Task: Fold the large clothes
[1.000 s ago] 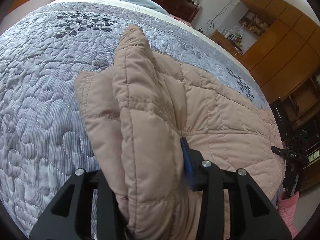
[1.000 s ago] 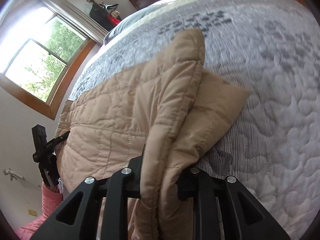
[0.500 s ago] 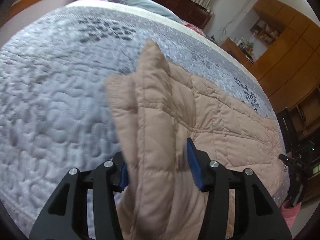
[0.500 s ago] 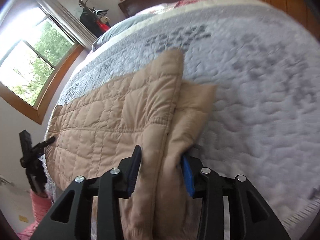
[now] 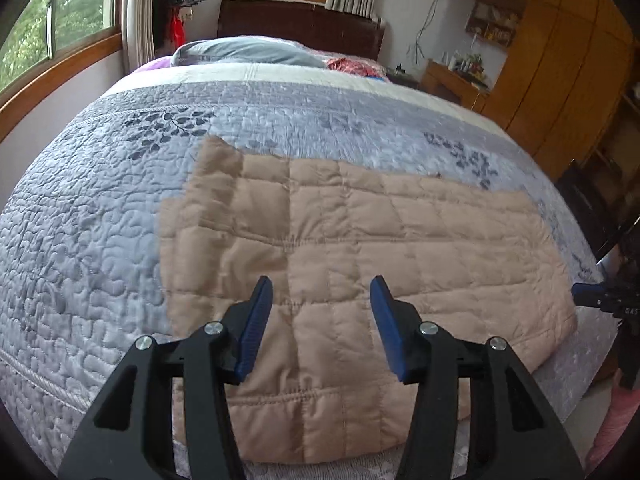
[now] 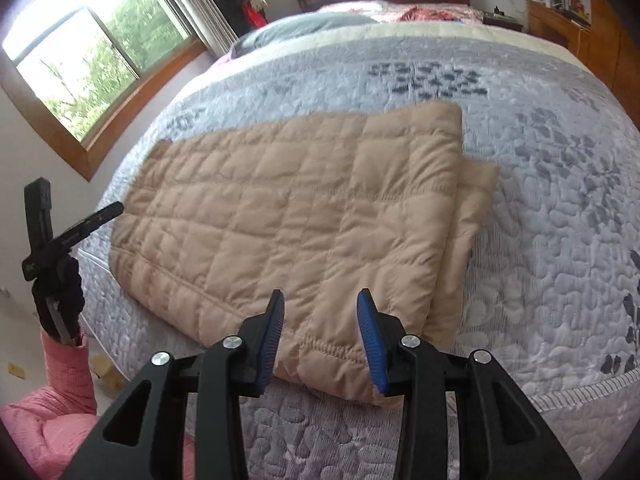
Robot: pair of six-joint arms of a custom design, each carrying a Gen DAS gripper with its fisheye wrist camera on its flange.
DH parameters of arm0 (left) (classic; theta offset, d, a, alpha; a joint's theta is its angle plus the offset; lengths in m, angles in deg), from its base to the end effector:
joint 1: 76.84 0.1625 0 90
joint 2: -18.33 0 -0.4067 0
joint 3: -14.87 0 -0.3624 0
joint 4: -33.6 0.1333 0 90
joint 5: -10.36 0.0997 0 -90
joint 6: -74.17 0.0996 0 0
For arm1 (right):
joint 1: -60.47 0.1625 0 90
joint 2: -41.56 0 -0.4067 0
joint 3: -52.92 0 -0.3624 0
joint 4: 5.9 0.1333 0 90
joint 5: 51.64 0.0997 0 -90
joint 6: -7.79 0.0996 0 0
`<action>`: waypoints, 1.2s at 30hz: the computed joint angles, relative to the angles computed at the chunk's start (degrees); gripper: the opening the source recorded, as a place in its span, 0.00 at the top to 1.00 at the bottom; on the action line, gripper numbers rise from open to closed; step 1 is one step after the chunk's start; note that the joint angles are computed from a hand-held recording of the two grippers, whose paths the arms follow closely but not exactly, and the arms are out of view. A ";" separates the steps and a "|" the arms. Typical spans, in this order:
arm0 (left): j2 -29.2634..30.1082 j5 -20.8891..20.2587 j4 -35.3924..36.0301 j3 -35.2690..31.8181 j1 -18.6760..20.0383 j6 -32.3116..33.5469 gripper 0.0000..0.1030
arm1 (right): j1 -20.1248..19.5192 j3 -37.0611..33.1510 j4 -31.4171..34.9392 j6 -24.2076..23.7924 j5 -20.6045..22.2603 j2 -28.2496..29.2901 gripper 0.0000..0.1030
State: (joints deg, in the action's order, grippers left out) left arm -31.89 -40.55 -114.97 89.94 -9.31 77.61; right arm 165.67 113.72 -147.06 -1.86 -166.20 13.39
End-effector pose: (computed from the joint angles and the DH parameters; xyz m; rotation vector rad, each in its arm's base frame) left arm -0.0920 -0.7356 0.3138 0.2900 2.4265 -0.8688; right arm 0.2950 -0.7354 0.1049 0.4860 -2.6503 0.4671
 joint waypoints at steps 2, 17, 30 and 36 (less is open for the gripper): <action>1.17 -0.91 1.85 -1.06 0.76 -0.74 0.51 | -0.41 -0.31 0.73 1.12 -0.71 0.42 0.63; 4.31 -1.86 -1.65 -0.73 3.08 0.94 0.50 | -4.60 5.63 -6.92 3.59 2.83 -0.05 0.72; -8.36 4.19 -6.24 16.46 -1.95 -8.70 0.48 | -1.96 10.14 -3.92 4.63 -3.16 -5.70 0.69; -14.44 1.73 -3.28 23.22 -0.98 -22.30 0.41 | -2.96 9.76 -2.01 6.15 -4.16 -5.27 0.68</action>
State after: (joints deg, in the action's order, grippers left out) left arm -46.33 -38.82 -118.25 113.16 -10.29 55.31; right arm 162.71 123.48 -149.07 4.30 -170.36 8.11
